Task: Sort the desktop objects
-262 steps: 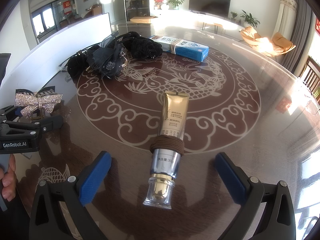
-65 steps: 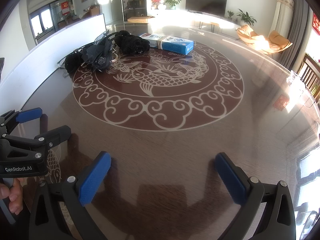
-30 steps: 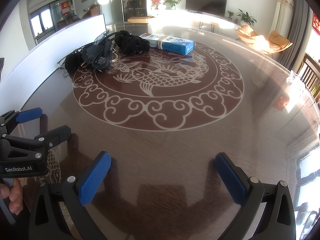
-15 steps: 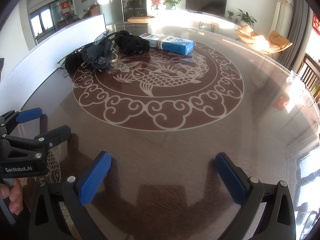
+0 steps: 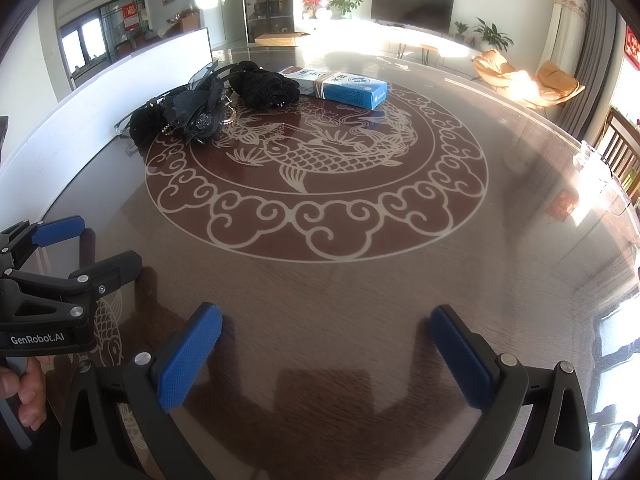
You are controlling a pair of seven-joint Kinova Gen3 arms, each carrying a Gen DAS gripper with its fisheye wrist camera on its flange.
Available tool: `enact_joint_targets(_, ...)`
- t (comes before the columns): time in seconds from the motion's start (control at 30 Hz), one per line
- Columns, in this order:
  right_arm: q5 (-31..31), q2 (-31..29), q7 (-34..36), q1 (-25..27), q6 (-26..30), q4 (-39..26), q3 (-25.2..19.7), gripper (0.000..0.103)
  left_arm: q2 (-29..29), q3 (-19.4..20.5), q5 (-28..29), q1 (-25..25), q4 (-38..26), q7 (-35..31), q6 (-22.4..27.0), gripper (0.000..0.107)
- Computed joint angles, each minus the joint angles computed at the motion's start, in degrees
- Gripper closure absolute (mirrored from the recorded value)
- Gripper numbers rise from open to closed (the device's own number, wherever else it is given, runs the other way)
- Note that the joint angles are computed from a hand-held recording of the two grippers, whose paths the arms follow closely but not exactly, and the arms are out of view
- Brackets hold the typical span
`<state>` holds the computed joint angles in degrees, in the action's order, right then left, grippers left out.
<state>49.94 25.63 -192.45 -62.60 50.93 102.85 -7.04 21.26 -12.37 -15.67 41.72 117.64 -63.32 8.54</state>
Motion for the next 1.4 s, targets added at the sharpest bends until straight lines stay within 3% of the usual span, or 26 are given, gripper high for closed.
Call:
enact_joint_targets(0.33, 0.0, 0.0, 0.0, 0.0, 0.0, 0.0, 0.0, 0.000, 0.0, -1.3, 2.4, 1.0, 0.0, -2.2, 0.2, 0.004)
enact_joint_targets(0.47, 0.0, 0.0, 0.0, 0.0, 0.0, 0.0, 0.0, 0.000, 0.0, -0.3, -0.4, 0.2, 0.0, 0.5, 0.2, 0.004)
enact_joint_targets(0.77, 0.0, 0.0, 0.0, 0.0, 0.0, 0.0, 0.0, 0.000, 0.0, -0.3, -0.7, 0.1, 0.0, 0.8, 0.1, 0.004)
enact_joint_targets(0.87, 0.0, 0.0, 0.0, 0.0, 0.1, 0.0, 0.0, 0.000, -0.1, 1.2, -4.3, -0.9, 0.1, 4.3, 0.2, 0.004)
enact_joint_targets(1.0, 0.0, 0.0, 0.0, 0.0, 0.1, 0.0, 0.0, 0.000, -0.7, 10.6, -4.8, -10.2, -0.4, 2.2, 1.9, 0.004)
enact_joint_targets(1.07, 0.0, 0.0, 0.0, 0.0, 0.1, 0.0, 0.0, 0.000, -1.4, 15.0, -0.3, -15.5, -0.4, -2.5, 2.1, 0.004)
enact_joint_targets(1.2, 0.0, 0.0, 0.0, 0.0, 0.1, 0.0, 0.0, 0.000, -2.8, 20.9, 8.5, -26.1, -0.4, -10.4, -2.7, 0.004)
enact_joint_targets(1.27, -0.1, 0.0, 0.0, 0.0, 0.1, -0.1, 0.0, 0.000, -1.2, 23.7, 10.6, -31.4, -4.7, -15.0, -0.7, 0.005)
enact_joint_targets(1.33, -0.1, 0.0, 0.0, 0.0, 0.1, -0.1, 0.0, 0.000, 1.4, 27.6, 13.8, -36.8, -10.0, -19.7, 1.5, 0.018)
enact_joint_targets(1.4, -0.1, 0.0, 0.0, 0.0, 0.1, -0.1, 0.0, 0.000, 5.1, 31.1, 14.4, -40.4, -15.4, -22.3, 3.9, 0.022)
